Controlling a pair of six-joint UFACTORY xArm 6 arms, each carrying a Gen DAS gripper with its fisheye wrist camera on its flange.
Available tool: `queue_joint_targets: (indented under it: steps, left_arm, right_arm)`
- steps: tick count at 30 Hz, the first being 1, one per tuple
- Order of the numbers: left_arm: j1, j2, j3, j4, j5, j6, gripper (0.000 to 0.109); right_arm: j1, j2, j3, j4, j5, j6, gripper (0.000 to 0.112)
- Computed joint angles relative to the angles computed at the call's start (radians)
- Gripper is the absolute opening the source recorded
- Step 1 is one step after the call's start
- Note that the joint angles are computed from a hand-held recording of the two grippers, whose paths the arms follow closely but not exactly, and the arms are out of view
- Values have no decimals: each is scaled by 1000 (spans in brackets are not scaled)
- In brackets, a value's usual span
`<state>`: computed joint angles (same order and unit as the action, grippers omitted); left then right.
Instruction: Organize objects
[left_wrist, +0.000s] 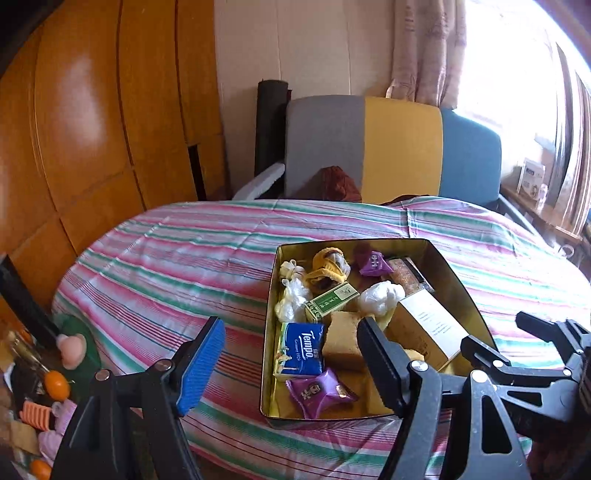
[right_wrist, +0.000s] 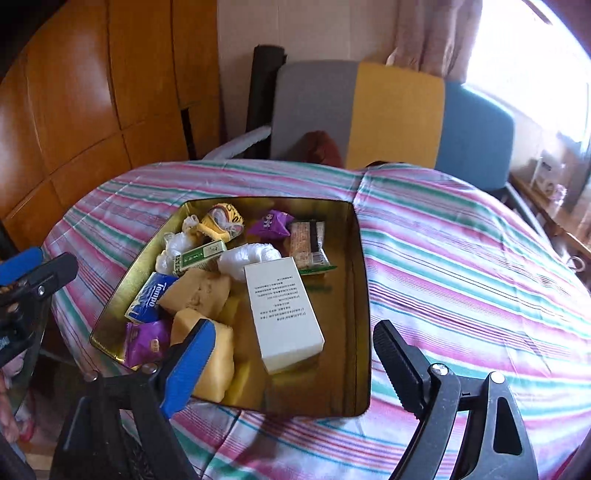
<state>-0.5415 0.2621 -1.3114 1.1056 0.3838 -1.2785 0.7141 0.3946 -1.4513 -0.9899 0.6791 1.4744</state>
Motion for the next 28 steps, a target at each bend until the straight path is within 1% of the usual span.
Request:
queue_joint_targets:
  steps: [3, 7, 8, 10, 13, 17, 23, 26, 28]
  left_arm:
    - [-7, -1, 11, -33, -21, 40, 75]
    - [-12, 0, 21, -65, -37, 51, 75]
    - [-12, 0, 24, -73, -43, 54, 75]
    - [-12, 2, 25, -83, -46, 56, 75]
    - [-13, 3, 27, -79, -44, 47, 75]
    - [-5, 4, 34, -119, -61, 72, 75]
    - [-5, 6, 32, -47, -52, 10, 75]
    - [-3, 9, 29, -45, -54, 6, 75]
    - [0, 11, 31, -69, -63, 30, 75]
  right_arm:
    - [18, -13, 10, -76, 43, 99, 88]
    - [30, -29, 17, -106, 79, 155, 91]
    - [33, -37, 23, -112, 82, 167, 93]
    - [36, -39, 24, -116, 91, 173, 96]
    - [38, -34, 18, -103, 94, 158, 96]
    - [38, -22, 7, -88, 92, 142, 96]
    - [37, -9, -4, -72, 91, 127, 96]
    - [36, -2, -9, -59, 85, 115, 96]
    - [35, 1, -11, -55, 81, 111, 96]
